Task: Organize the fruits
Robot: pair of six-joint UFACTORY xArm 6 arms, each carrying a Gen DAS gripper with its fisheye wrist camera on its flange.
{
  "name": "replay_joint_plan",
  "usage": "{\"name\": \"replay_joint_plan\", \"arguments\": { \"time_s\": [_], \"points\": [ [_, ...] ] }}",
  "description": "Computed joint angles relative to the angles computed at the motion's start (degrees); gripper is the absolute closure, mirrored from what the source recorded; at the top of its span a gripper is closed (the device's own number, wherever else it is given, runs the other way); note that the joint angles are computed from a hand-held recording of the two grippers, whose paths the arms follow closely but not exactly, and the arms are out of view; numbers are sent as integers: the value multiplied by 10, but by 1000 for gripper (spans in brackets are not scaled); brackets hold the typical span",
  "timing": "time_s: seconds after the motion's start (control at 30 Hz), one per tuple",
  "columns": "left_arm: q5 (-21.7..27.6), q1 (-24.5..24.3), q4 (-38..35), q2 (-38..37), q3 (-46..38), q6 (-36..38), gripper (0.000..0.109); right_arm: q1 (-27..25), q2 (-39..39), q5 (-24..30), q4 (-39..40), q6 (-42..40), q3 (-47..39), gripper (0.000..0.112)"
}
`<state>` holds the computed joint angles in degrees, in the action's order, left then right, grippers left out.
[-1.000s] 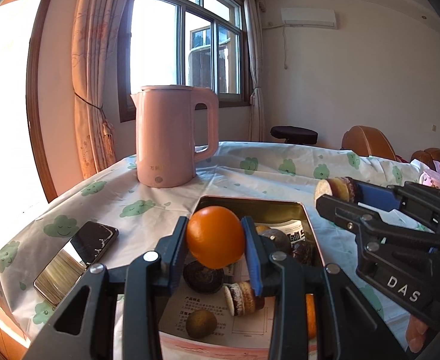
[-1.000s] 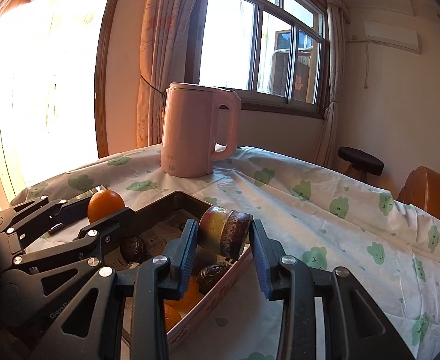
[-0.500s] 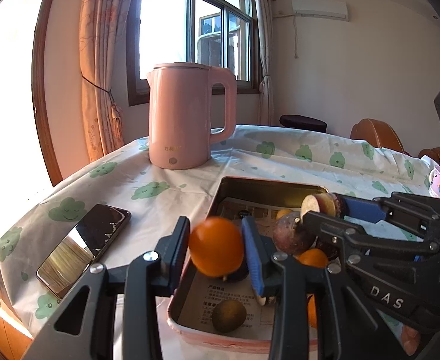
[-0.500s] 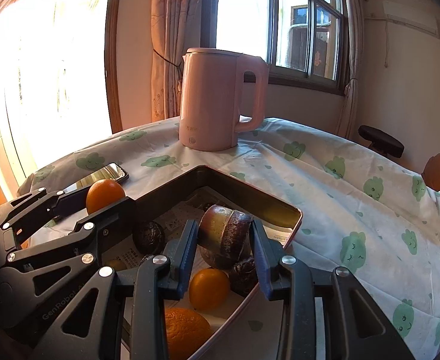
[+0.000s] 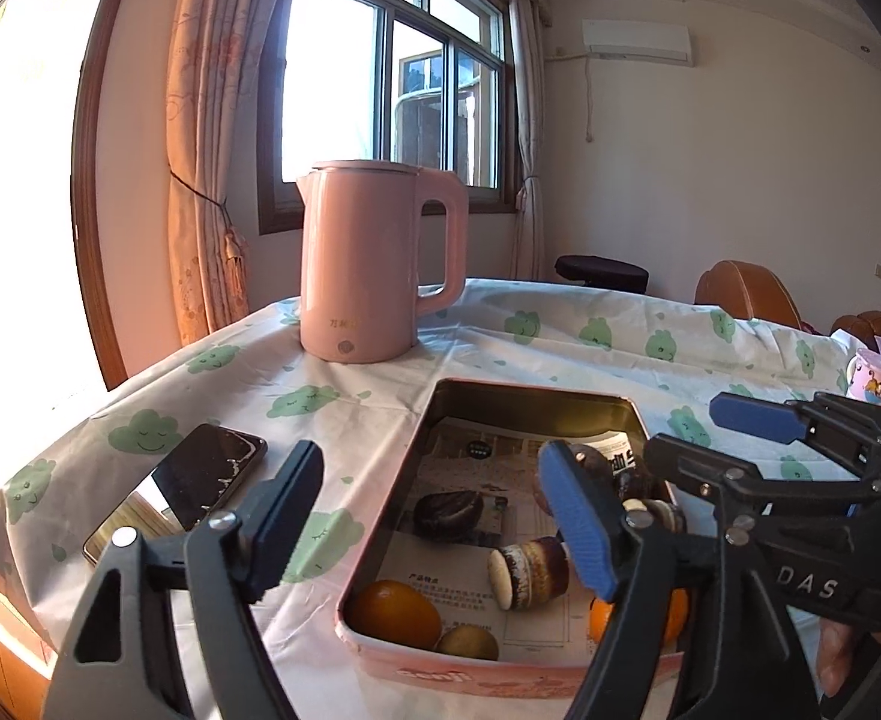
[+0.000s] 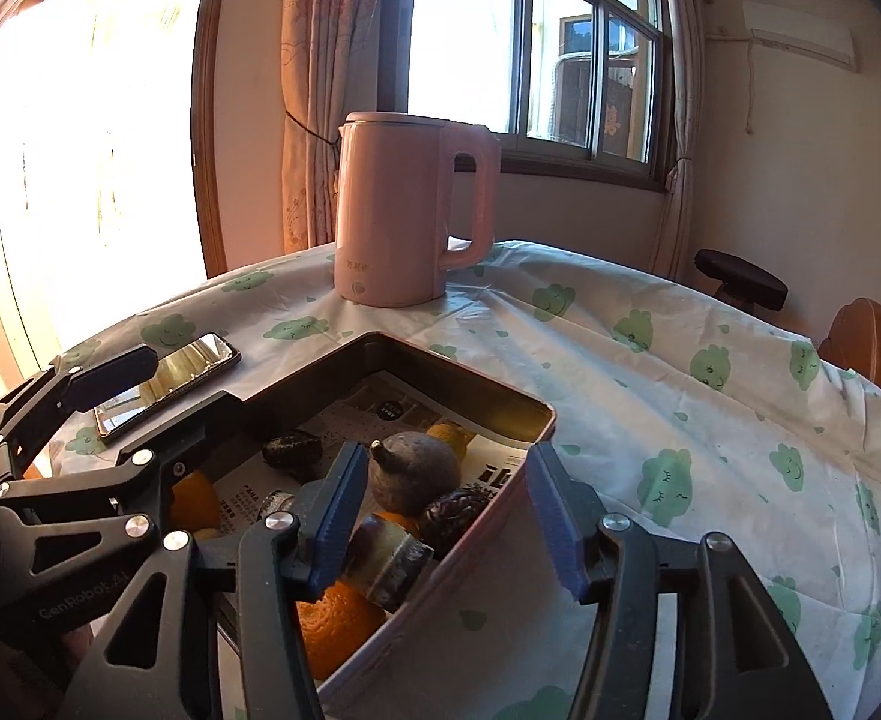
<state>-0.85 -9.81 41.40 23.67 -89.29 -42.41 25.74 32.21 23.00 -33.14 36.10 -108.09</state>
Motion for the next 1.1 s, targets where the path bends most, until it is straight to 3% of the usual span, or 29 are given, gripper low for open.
{"name": "replay_joint_plan", "arguments": {
  "time_s": [0.1,0.33,0.9,1.1],
  "points": [
    [-12,-2,-17,-9,12,12,25,-5,-37,3,-77,72,43,50],
    [-11,0,115,-23,5,-110,18,-12,-95,3,-170,162,106,46],
    [-4,-8,231,-40,1,-209,13,-19,-140,-6,-220,220,157,45],
    [-3,-9,235,-40,1,-210,13,-21,-149,-7,-233,234,167,44]
  ]
}}
